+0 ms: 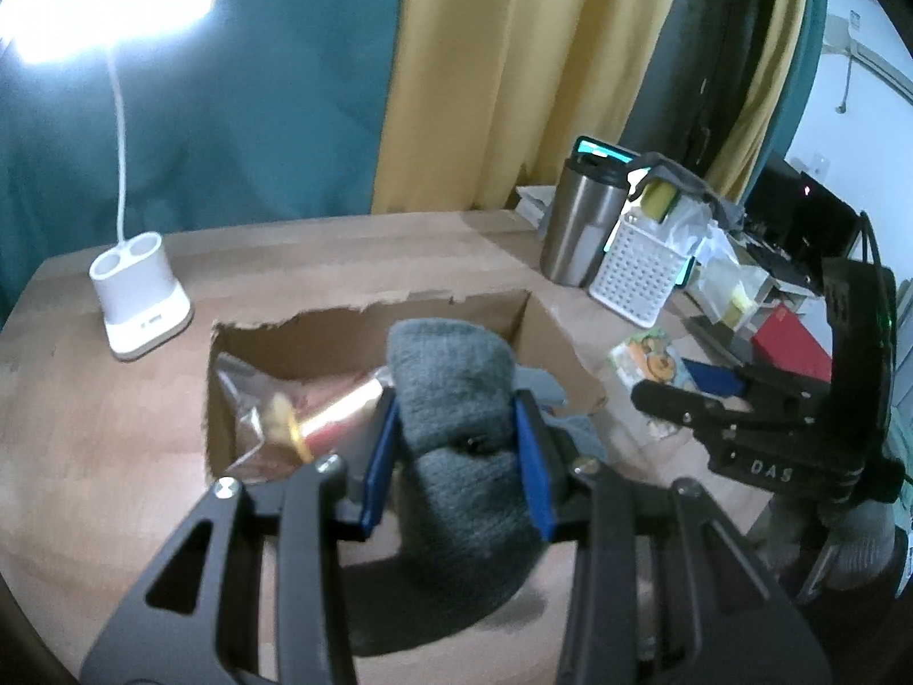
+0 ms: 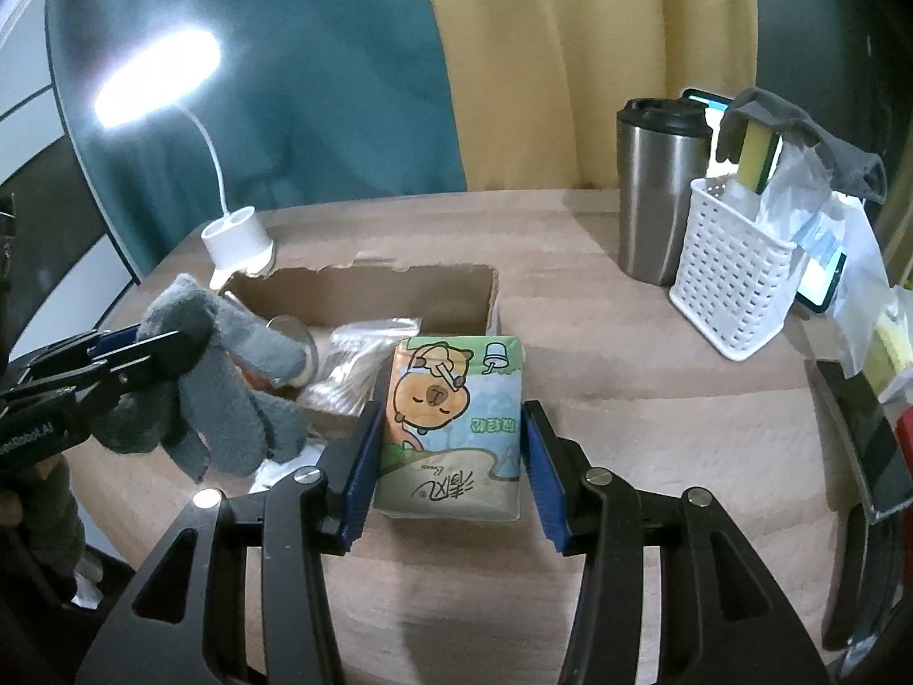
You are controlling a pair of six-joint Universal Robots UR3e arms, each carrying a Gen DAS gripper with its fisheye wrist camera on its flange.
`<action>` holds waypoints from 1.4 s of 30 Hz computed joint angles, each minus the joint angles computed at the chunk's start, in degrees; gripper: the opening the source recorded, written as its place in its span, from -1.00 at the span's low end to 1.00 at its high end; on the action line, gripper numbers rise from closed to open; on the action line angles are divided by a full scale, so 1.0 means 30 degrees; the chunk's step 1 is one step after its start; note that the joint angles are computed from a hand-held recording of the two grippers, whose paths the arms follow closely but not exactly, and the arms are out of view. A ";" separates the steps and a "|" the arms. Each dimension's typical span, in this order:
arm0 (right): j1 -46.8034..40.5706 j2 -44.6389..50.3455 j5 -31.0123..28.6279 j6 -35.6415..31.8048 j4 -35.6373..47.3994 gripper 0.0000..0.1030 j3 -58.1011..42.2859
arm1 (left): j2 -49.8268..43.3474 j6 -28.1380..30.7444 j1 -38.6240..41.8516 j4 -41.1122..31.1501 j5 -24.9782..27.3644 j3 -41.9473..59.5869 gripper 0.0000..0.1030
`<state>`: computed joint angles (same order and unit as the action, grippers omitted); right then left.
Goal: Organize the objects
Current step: 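Lift the grey glove with the left gripper while the right lifts the cartoon tissue pack toward the box, then lower the glove and tissue pack into the box and open both grippers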
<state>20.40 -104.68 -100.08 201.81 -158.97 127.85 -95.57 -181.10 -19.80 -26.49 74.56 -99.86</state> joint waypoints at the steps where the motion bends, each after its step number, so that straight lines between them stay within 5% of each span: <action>1: -0.0219 -0.0125 0.0160 -0.0132 -0.0062 -0.03 0.0099 | -0.0445 -0.0048 -0.0240 -0.0294 0.0199 0.0697 -0.22; 24: -0.7360 -0.2264 0.5912 -0.3894 -0.0915 -0.03 0.2253 | -0.8812 -0.2219 -0.2955 -0.3320 0.2828 1.0990 -0.22; 35: -0.6987 -0.0568 0.5704 -0.3788 -0.1364 -0.03 0.1405 | -1.1064 -0.2417 -0.2721 -0.3908 0.3309 1.2405 -0.14; 38: -0.6335 0.0366 0.5251 -0.3479 -0.1497 -0.03 0.0776 | -1.0837 -0.2231 -0.2508 -0.3598 0.2872 1.1979 0.14; 42: -0.5374 0.1721 0.4575 -0.3000 -0.1677 -0.03 -0.0240 | -0.9954 -0.1788 -0.2290 -0.2881 0.2601 1.0792 0.15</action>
